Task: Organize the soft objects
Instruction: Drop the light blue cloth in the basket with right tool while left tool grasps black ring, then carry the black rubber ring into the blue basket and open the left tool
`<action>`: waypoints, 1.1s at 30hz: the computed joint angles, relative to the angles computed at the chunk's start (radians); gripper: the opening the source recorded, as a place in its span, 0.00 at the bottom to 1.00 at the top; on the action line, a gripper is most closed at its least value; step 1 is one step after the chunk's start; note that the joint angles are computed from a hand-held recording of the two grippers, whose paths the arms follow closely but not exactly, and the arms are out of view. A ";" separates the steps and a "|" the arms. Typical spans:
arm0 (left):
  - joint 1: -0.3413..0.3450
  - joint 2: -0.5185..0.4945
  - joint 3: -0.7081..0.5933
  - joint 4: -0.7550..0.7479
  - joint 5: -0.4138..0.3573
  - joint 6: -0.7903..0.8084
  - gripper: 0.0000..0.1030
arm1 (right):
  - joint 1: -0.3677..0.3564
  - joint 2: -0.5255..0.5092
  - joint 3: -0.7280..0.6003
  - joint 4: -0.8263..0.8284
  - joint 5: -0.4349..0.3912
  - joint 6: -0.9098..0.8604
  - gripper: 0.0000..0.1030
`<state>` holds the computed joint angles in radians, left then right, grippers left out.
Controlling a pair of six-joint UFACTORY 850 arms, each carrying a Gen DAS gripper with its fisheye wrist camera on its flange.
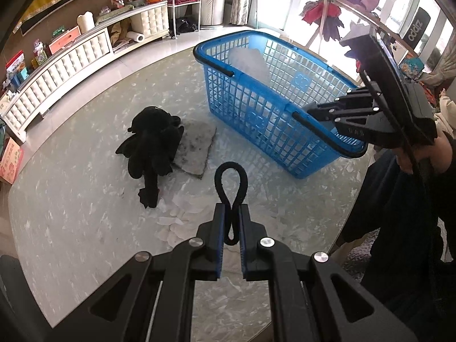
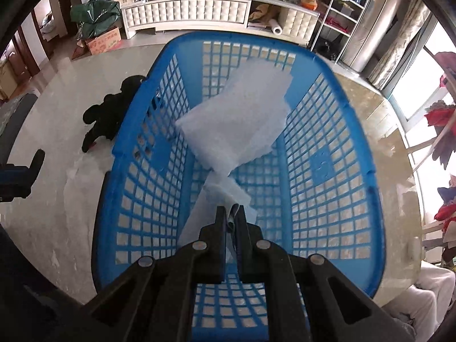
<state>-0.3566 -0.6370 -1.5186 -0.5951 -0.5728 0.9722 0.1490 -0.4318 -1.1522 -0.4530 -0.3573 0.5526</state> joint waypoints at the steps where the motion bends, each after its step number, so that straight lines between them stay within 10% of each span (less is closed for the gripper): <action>1: 0.000 0.001 0.001 0.000 0.000 0.001 0.08 | -0.002 0.002 0.003 0.031 0.002 -0.025 0.05; 10: 0.001 0.008 0.008 -0.014 0.003 0.018 0.08 | -0.009 0.010 0.009 0.096 -0.026 -0.060 0.10; 16: -0.003 0.008 0.009 -0.003 0.008 0.011 0.08 | -0.001 0.053 0.051 -0.051 -0.037 0.114 0.72; 33: -0.036 0.049 -0.014 -0.070 -0.035 0.067 0.08 | -0.008 0.128 0.120 -0.107 0.086 0.088 0.94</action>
<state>-0.3927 -0.5875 -1.5322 -0.6656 -0.6079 1.0389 0.1413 -0.3037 -1.0325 -0.5597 -0.2712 0.6405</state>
